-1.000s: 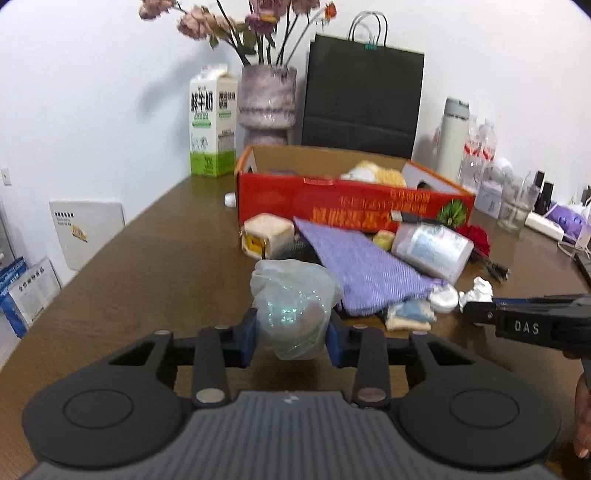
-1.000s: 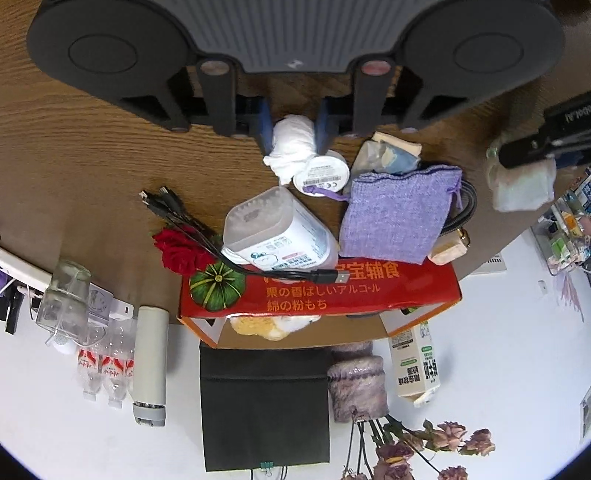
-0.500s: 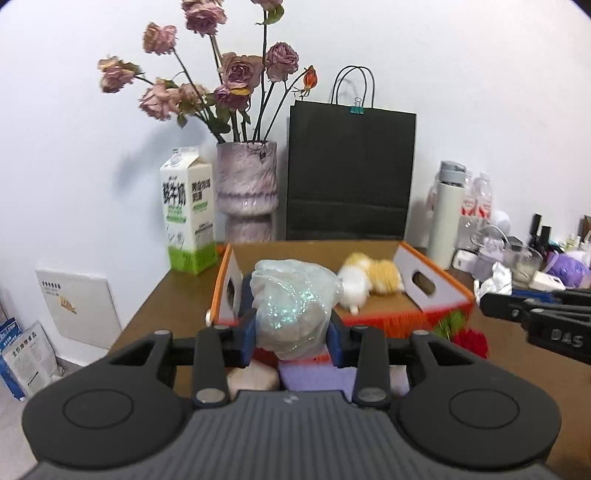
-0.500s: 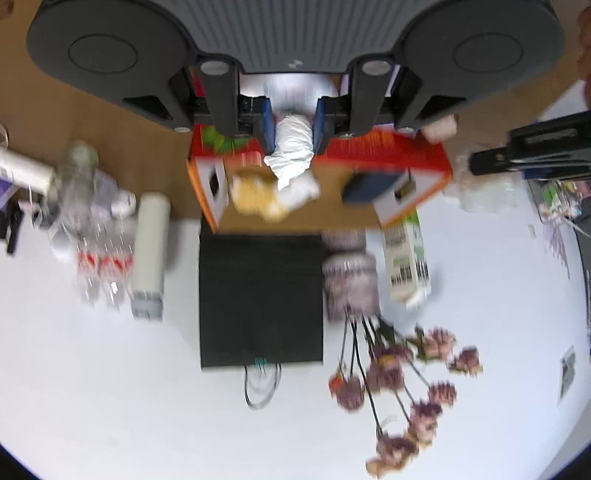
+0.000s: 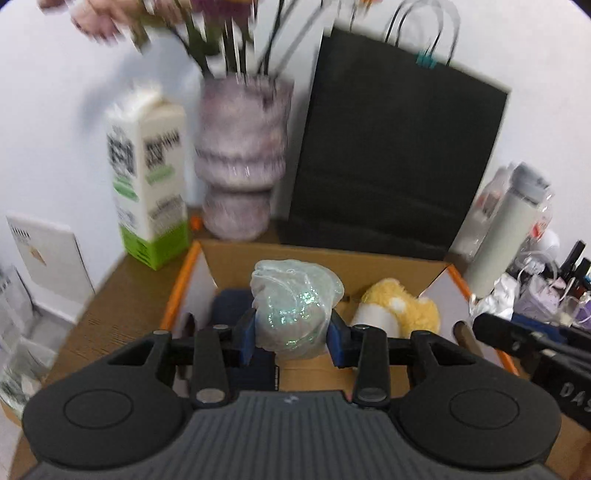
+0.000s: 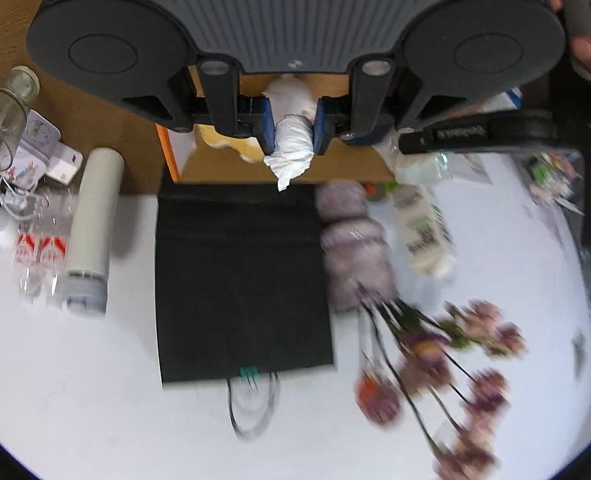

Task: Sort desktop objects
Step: 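Carry sparkly bag into box with left tool while right tool carries white item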

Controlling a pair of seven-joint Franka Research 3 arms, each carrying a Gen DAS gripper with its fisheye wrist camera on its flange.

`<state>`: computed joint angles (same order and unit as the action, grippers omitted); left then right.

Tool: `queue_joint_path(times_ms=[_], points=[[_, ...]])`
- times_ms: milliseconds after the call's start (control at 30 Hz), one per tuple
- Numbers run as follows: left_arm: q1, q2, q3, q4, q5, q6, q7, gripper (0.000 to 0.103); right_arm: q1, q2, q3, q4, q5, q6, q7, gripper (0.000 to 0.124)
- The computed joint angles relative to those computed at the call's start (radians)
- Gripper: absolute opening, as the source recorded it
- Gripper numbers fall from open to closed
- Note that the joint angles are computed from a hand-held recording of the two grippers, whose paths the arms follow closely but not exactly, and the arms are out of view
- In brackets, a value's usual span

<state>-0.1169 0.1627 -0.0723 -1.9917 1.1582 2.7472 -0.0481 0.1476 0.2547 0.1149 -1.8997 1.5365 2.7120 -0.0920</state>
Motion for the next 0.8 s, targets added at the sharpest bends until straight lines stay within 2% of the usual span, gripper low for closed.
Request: queue_joint_path(times_ms=[67, 167, 233, 300, 367, 400, 433, 567, 633, 700, 800], points=[[0.018, 0.053, -0.009, 0.039, -0.113, 0.008, 0.095, 0.039, 0.026, 0.078, -0.012, 0.073, -0.147, 0.037, 0.164, 0.021], [0.02, 0.116, 0.01, 0.072, -0.189, 0.062, 0.149, 0.039, 0.042, 0.177, -0.027, 0.155, -0.339, 0.054, 0.391, 0.021], [0.016, 0.158, 0.002, 0.117, -0.281, 0.012, 0.248, 0.039, 0.065, 0.235, -0.052, 0.2, -0.467, 0.055, 0.524, 0.021], [-0.002, 0.174, 0.015, 0.127, -0.296, 0.01, 0.296, 0.045, 0.072, 0.273, -0.061, 0.227, -0.552, 0.039, 0.601, 0.024], [-0.012, 0.176, 0.023, 0.123, -0.323, 0.024, 0.318, 0.061, 0.058, 0.298, -0.05, 0.245, -0.592, 0.009, 0.65, 0.03], [-0.023, 0.172, 0.035, 0.117, -0.319, 0.028, 0.305, 0.063, 0.04, 0.304, -0.031, 0.248, -0.586, 0.006, 0.653, 0.035], [-0.03, 0.168, 0.043, 0.115, -0.317, 0.028, 0.301, 0.068, 0.024, 0.302, -0.008, 0.241, -0.579, 0.014, 0.639, 0.035], [-0.05, 0.13, 0.06, 0.088, -0.294, 0.016, 0.251, 0.084, -0.03, 0.275, 0.073, 0.2, -0.557, 0.093, 0.592, 0.041], [-0.05, 0.111, 0.059, 0.068, -0.277, 0.018, 0.228, 0.091, -0.079, 0.241, 0.128, 0.167, -0.491, 0.11, 0.535, 0.051], [-0.045, 0.085, 0.038, 0.047, -0.294, -0.013, 0.264, 0.094, -0.101, 0.204, 0.151, 0.13, -0.439, 0.117, 0.479, 0.057], [-0.059, 0.028, 0.026, 0.002, -0.247, -0.059, 0.209, 0.098, -0.101, 0.149, 0.148, 0.074, -0.382, 0.112, 0.406, 0.058]])
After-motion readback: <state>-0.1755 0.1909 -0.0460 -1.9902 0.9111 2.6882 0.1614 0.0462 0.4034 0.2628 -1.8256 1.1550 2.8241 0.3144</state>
